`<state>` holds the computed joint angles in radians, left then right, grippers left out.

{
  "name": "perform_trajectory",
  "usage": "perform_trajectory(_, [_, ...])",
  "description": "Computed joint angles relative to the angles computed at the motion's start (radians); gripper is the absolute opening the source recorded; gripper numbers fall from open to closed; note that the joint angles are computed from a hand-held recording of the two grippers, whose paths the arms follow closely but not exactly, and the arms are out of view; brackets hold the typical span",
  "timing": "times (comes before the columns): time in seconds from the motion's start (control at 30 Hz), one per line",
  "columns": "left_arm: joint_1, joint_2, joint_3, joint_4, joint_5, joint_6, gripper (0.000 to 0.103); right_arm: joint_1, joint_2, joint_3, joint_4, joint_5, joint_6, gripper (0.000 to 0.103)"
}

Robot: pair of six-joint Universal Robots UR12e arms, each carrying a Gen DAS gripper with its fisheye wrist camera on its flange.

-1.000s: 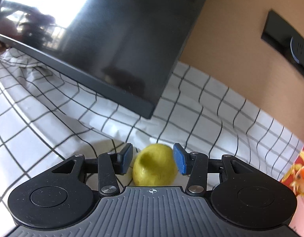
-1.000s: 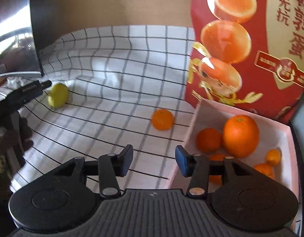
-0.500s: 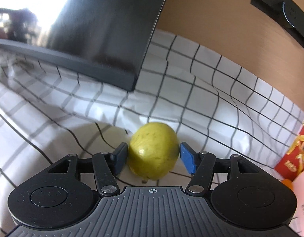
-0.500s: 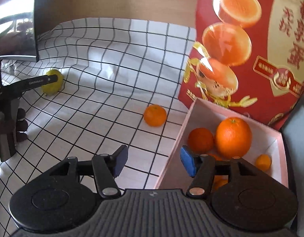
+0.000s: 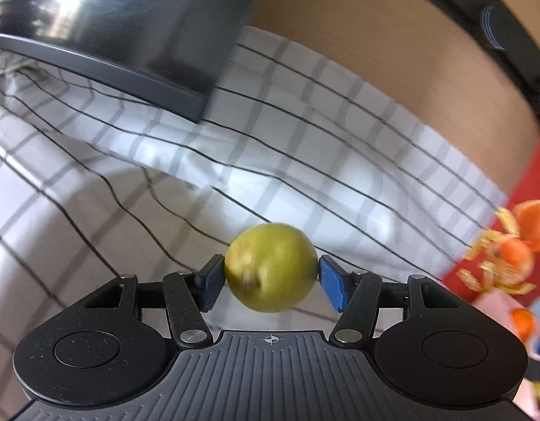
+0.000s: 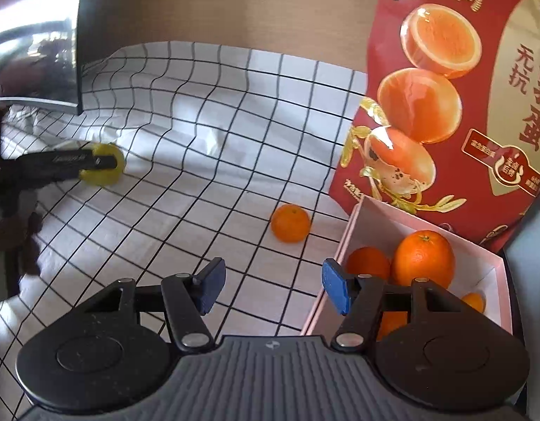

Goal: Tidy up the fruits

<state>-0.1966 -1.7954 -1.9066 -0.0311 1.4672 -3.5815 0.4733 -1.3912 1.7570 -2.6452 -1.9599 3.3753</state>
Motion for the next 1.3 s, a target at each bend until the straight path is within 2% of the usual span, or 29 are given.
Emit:
perform_trajectory(0.1, [-0.026,0.036,-0.024,-0.011,-0.022,0.040,0.063,-0.010,-0.006,0.003,0.004,-0.001,0.012,0.061])
perform_trajectory(0.23, [-0.061,0.100,-0.111,0.023,-0.060,0.157,0.063,-0.025,-0.010,-0.001,0.012,0.009,0.010,0.061])
perform_trajectory(0.33, [-0.070,0.127,-0.162,0.030,-0.114,0.154,0.063,-0.042,-0.002,-0.019,0.033,0.060,0.034,0.061])
perform_trajectory(0.37, [-0.081,0.132,-0.172,0.046,-0.096,0.152,0.063,-0.045,0.007,-0.031,0.045,0.072,0.045,0.060])
perform_trajectory(0.43, [-0.091,0.155,-0.191,0.040,-0.089,0.141,0.063,-0.046,0.028,-0.057,0.066,0.078,0.065,0.057])
perform_trajectory(0.53, [-0.091,0.181,-0.221,0.048,-0.148,0.140,0.063,-0.039,0.068,-0.102,0.106,0.055,0.070,0.051])
perform_trajectory(0.63, [-0.119,0.188,-0.224,0.041,-0.098,0.182,0.063,-0.026,0.117,-0.155,0.151,-0.018,0.069,0.050])
perform_trajectory(0.7, [-0.130,0.187,-0.222,0.039,-0.071,0.201,0.063,-0.023,0.148,-0.192,0.198,-0.058,0.099,0.050])
perform_trajectory(0.8, [-0.136,0.183,-0.226,0.060,-0.058,0.208,0.063,-0.032,0.182,-0.236,0.276,-0.060,0.173,0.050])
perform_trajectory(0.97, [-0.138,0.180,-0.230,0.075,-0.054,0.222,0.063,-0.035,0.218,-0.275,0.368,-0.089,0.218,0.049])
perform_trajectory(1.03, [-0.137,0.181,-0.233,0.080,-0.056,0.222,0.063,-0.028,0.226,-0.279,0.373,-0.121,0.209,0.048])
perform_trajectory(1.1, [-0.136,0.181,-0.234,0.082,-0.059,0.222,0.063,-0.026,0.225,-0.277,0.366,-0.121,0.202,0.041])
perform_trajectory(1.17, [-0.135,0.179,-0.233,0.084,-0.062,0.223,0.063,-0.025,0.214,-0.267,0.357,-0.094,0.192,0.041])
perform_trajectory(1.3, [-0.137,0.177,-0.234,0.091,-0.060,0.221,0.063,-0.020,0.176,-0.219,0.280,-0.015,0.129,0.041])
